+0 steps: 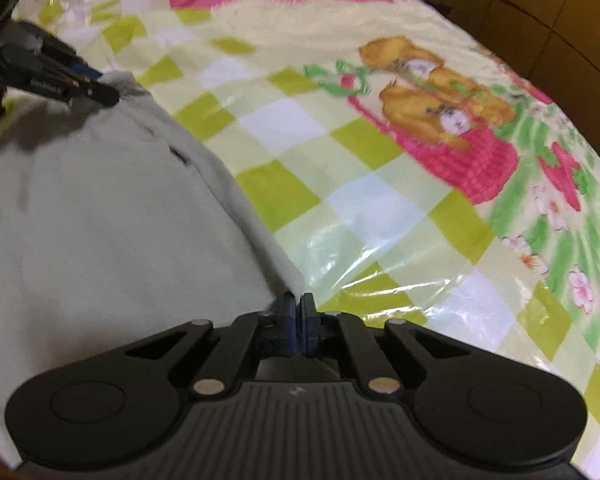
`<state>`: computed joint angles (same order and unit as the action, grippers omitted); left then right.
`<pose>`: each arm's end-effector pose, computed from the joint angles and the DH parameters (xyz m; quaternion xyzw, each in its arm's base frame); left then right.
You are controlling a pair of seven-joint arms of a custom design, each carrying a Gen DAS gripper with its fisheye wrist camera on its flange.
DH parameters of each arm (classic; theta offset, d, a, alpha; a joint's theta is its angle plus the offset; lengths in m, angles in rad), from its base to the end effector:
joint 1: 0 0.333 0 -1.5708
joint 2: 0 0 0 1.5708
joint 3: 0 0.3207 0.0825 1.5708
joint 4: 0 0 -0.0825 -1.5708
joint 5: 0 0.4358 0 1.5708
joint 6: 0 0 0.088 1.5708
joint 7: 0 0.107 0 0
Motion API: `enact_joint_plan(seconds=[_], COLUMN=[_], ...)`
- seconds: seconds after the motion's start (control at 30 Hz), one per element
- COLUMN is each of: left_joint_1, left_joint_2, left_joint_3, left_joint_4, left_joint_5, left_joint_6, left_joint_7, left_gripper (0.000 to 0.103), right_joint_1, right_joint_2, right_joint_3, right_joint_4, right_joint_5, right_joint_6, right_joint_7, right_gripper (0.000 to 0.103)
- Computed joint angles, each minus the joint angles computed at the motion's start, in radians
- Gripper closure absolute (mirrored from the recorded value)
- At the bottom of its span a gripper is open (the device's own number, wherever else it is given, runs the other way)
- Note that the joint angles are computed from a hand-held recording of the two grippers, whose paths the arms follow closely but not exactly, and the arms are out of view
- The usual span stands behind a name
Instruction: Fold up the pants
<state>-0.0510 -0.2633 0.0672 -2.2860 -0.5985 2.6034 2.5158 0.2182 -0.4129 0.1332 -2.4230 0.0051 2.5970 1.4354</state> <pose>0.5548 0.0224 0.5031 -0.4788 0.8039 -0.2965 0.1911 0.4772 0.1787 0.5069 -0.8206 0.4933 -0.1999 0.2082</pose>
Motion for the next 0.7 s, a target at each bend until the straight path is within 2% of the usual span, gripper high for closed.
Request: enact_joint_plan(seconds=[0.1, 0.23, 0.33, 0.43, 0.53, 0.7], left_joint_1=[-0.016, -0.026, 0.007, 0.077, 0.148, 0.219], left_joint_2=[-0.076, -0.249, -0.402, -0.531, -0.588, -0.621], left_joint_3=[0.045, 0.139, 0.22, 0.26, 0.293, 0.332], left_joint_4=[-0.025, -0.111, -0.198, -0.295, -0.361, -0.422], left_joint_5=[-0.098, -0.189, -0.187, -0.115, -0.033, 0.023], left_joint_6=[-0.028, -0.104, -0.211, -0.279, -0.324, -0.363], left_joint_7=[0.063, 0.155, 0.176, 0.178, 0.15, 0.121], left_gripper=[0.072, 0.072, 0.072, 0.072, 0.072, 0.072], right_joint_1=[-0.005, 0.022, 0.069, 0.133, 0.203, 0.302], right_joint_2=[-0.07, -0.254, -0.434, -0.574, -0.628, -0.583], right_joint_3=[0.009, 0.019, 0.051, 0.101, 0.148, 0.199], right_joint_4=[-0.024, -0.099, -0.168, -0.219, -0.253, -0.281], right_joint_5=[-0.001, 0.045, 0.08, 0.124, 0.172, 0.228], right_joint_6=[0.015, 0.012, -0.057, -0.161, -0.237, -0.284], right_joint_7=[0.028, 0.07, 0.097, 0.16, 0.239, 0.369], right_gripper=[0.101, 0.101, 0.101, 0.101, 0.101, 0.101])
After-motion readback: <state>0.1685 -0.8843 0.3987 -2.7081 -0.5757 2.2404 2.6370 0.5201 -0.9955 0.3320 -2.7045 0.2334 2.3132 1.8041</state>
